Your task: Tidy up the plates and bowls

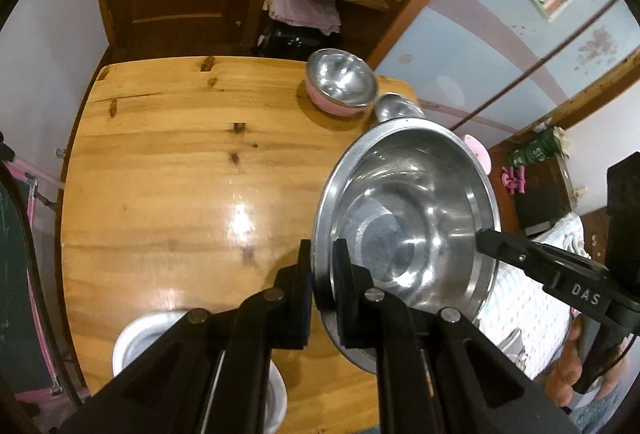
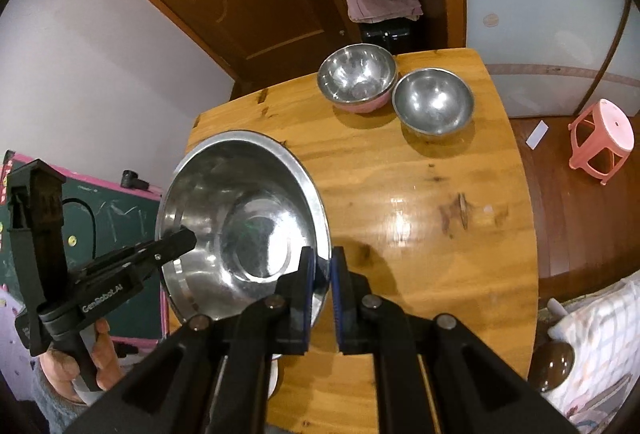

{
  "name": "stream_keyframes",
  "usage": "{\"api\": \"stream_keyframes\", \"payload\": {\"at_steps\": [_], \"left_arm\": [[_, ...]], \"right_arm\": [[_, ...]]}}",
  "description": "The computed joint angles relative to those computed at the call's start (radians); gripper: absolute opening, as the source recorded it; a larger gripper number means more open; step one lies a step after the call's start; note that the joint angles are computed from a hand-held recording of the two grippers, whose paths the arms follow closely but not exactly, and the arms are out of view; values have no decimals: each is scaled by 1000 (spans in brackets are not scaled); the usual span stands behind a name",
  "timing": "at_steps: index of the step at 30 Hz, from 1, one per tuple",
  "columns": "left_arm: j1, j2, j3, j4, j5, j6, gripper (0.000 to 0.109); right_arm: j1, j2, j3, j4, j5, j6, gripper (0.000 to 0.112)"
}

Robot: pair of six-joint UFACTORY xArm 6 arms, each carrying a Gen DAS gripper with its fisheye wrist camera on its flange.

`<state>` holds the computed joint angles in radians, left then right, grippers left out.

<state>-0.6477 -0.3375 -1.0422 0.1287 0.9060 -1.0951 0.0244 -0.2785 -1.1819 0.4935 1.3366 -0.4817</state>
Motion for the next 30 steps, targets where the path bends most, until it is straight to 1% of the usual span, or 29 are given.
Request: {"api": "stream_keyframes", "payload": {"at_steps": [2,4,9,13,19,23,26,30], "left_arm": [[-49,-31,-4,28,33,-41,7],[-95,-52,-2,46,49,-77,7],[-195,-83,30,76,43,-168,8],[-274,-102,96,98,-5,-252,8],[-345,-101,197,92,-89,-352,8],[-371,-81,251,79,-143,-387,8],[-376,-50,277,71,-169,-399,8],[-373,-12,288,76,-184,-407,8]], "right_arm": [[-24,-56,28,-1,24,-18,8],[-52,-102,52,3,46,-41,8],[-134,-220,129,8,98,-108,8],[-198,-313,213,-1,119,-158,8],[-276,-426,352,-31,137,-215,8],[-287,-490,453,-59,101,-237,8],[-264,-535,529,-87,52,-230,8],[-237,-534,595,-114,-6,-201,8]]}}
